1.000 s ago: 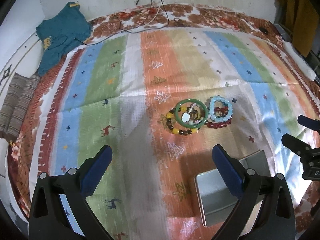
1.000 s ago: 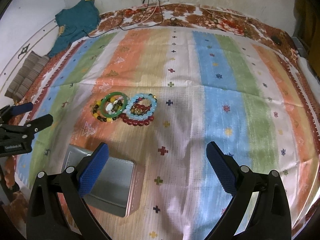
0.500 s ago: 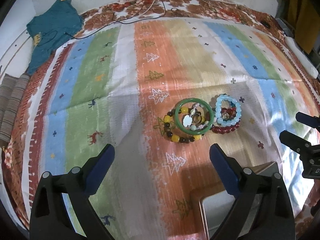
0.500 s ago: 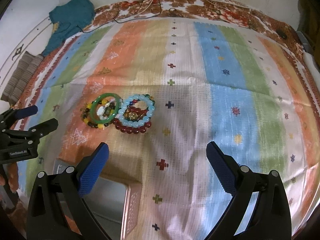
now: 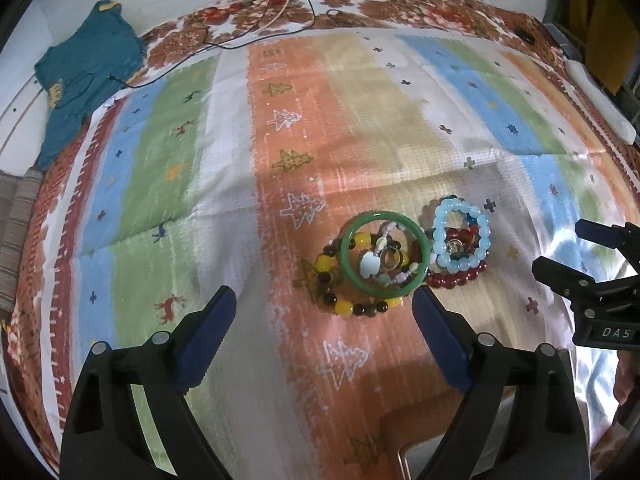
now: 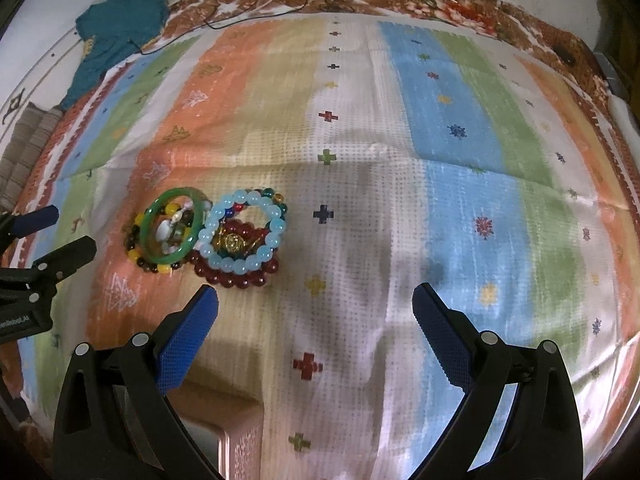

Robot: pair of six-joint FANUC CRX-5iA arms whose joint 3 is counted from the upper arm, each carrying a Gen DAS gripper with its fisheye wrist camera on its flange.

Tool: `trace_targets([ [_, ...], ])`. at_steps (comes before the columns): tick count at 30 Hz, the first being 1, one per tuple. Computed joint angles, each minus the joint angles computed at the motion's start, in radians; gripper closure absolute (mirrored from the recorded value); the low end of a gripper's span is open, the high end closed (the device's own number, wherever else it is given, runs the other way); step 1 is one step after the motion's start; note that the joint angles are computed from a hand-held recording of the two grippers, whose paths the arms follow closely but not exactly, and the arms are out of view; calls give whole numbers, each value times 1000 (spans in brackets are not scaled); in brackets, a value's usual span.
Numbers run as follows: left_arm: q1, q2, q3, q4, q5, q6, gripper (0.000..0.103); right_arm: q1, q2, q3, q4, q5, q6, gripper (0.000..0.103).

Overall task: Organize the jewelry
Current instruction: 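Move both tools down toward the bracelet cluster beside the tin, then close the left tool on the green jade bangle while the right tool grasps the light blue bead bracelet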

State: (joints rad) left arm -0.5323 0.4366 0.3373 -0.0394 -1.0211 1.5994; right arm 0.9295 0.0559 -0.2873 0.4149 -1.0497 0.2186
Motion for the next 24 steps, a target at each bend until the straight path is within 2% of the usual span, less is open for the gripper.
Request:
trace_targets([
  [10,5,77,66,-1,-39,-21,23,-41,59,48,-34,0,43,5],
  [13,11,99,83,21,-40,-34,28,-56,67,58,-48,12,52,5],
  [16,11,120,104,29,-46,-44,30,-69,81,73,-66,18,70,15],
  [21,10,153,135,36,-62,-56,39,-84,109,94,-82,22,97,18],
  [24,9,164,142,36,-64,-68,48,-95,115,101,-103,36,116,30],
])
